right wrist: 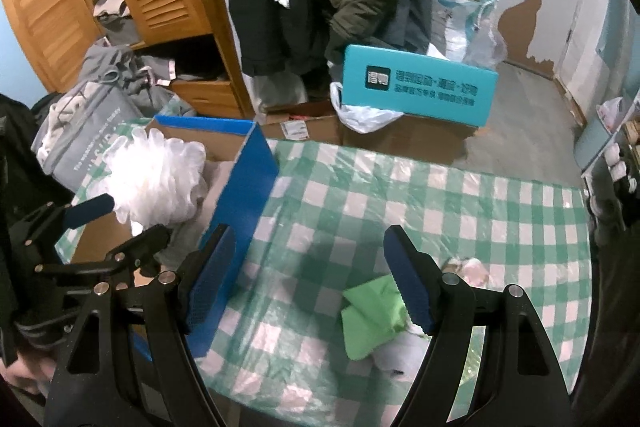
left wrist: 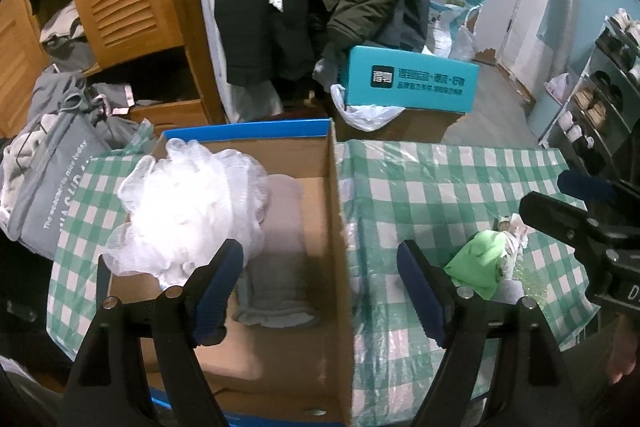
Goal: Organize soft objects
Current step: 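Move both tools back over the remaining items on the table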
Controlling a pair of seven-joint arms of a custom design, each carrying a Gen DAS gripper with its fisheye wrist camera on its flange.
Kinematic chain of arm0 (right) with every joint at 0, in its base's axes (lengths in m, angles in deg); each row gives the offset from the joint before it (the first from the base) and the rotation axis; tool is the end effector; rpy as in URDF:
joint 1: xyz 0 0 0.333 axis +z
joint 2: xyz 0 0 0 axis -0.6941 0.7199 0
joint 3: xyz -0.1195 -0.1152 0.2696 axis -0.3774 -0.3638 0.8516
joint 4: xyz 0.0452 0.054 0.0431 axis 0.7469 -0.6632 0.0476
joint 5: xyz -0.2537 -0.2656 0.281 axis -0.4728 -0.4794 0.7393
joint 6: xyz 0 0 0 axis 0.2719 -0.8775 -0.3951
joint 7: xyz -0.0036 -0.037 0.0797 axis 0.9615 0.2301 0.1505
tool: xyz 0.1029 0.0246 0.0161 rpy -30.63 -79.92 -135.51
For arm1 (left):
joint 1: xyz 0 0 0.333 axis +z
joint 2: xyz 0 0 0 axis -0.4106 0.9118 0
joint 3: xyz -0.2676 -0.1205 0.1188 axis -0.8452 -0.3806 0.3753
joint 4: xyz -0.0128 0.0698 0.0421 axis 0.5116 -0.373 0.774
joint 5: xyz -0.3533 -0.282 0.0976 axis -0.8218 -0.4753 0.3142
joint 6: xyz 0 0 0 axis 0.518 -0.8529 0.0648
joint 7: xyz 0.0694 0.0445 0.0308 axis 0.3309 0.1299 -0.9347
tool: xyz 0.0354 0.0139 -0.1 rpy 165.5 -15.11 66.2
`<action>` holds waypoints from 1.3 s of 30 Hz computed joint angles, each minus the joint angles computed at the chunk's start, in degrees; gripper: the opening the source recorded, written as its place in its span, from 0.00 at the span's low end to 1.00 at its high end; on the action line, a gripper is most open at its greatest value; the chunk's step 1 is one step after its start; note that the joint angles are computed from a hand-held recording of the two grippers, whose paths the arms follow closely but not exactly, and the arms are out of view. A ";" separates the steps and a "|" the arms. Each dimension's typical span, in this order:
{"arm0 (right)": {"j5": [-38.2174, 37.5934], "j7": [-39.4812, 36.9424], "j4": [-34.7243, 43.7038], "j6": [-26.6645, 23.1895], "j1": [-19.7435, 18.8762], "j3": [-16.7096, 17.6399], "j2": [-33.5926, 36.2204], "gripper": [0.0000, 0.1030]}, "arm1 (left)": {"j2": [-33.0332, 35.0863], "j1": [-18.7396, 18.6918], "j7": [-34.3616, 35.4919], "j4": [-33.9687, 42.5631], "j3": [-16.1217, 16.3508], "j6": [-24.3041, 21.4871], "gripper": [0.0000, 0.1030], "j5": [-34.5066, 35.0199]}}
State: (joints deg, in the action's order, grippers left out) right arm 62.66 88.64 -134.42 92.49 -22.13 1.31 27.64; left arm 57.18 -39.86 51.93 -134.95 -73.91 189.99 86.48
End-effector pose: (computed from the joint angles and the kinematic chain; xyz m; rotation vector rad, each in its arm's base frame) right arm 0.5598 0.2874 0.4629 -2.1633 1.2358 -0.2618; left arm 0.4910 -0.3191 0.4500 -2.0410 1.5951 -0.5334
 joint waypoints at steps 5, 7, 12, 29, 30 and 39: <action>-0.86 0.93 -1.30 -0.21 -1.00 -0.70 -0.97 0.74 | 2.44 -0.57 0.85 2.22 -0.21 -0.18 0.78 0.01; -0.70 0.86 -1.89 -0.07 -1.37 -1.01 -1.38 0.74 | 3.62 -0.97 1.42 3.24 -0.16 -0.06 0.78 -0.21; -1.10 1.71 -3.27 -0.15 -2.66 -1.75 -2.13 0.74 | 7.11 -2.30 3.87 6.22 -0.03 -0.17 0.78 -0.92; -3.35 4.84 -6.08 -2.93 -7.68 -4.01 -1.38 0.74 | 21.18 -7.43 13.30 18.86 1.43 -3.87 0.78 -4.87; -3.49 4.86 -6.06 -3.00 -7.85 -4.06 -1.12 0.74 | 21.62 -7.66 13.65 19.22 1.55 -4.01 0.78 -4.96; -4.83 5.13 -6.00 -4.27 -9.07 -4.37 1.22 0.74 | 26.15 -9.12 16.28 23.23 2.41 -5.51 0.78 -6.32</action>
